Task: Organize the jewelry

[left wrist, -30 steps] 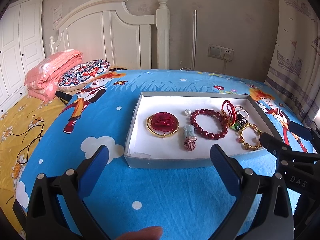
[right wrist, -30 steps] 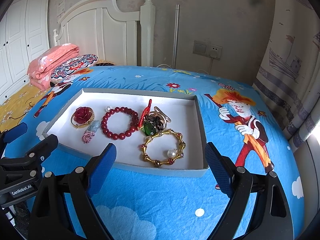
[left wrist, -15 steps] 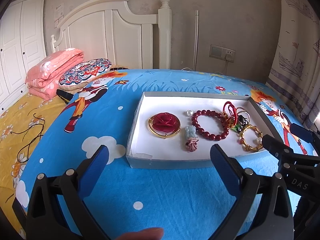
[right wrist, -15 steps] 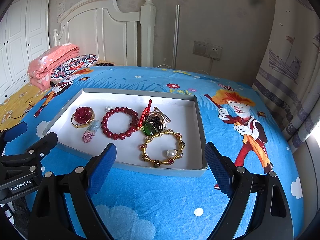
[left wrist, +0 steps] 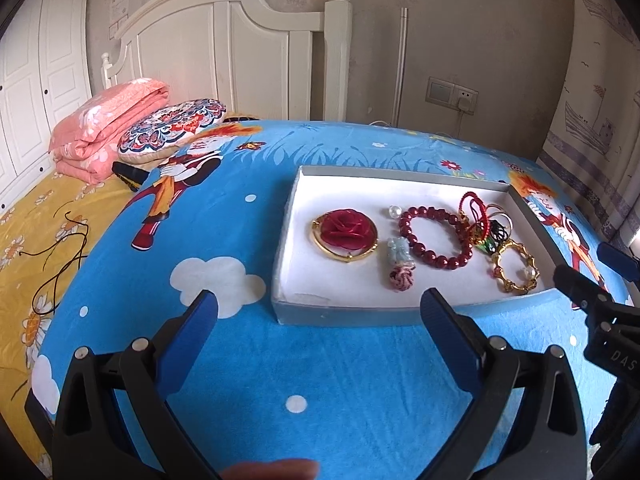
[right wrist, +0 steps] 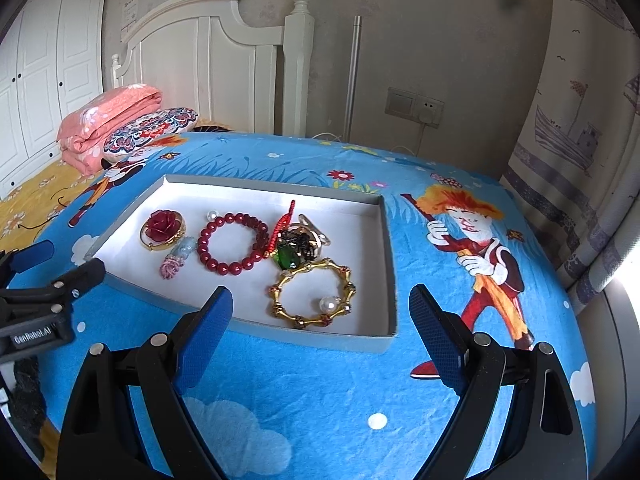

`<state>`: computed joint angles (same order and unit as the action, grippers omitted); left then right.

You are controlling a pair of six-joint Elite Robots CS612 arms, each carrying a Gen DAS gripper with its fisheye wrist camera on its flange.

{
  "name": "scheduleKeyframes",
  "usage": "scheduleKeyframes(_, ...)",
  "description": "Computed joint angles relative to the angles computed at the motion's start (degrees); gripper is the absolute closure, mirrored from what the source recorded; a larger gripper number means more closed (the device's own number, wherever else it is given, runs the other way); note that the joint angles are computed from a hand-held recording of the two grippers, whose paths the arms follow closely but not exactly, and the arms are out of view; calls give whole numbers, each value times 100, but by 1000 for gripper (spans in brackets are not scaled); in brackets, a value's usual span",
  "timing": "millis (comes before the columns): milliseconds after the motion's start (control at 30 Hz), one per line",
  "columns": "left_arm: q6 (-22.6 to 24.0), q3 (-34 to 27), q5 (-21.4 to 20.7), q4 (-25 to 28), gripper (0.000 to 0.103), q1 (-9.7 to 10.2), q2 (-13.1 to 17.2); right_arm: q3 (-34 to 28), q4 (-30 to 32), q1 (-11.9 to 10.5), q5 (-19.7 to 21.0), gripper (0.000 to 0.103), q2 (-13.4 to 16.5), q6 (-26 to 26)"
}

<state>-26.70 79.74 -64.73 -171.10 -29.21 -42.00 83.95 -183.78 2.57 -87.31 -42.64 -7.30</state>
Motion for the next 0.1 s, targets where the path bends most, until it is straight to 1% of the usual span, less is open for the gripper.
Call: scheduleKeyframes(100,-279,33,-10,154,5,211,-52,-44,51,-207,-102,19,8,294)
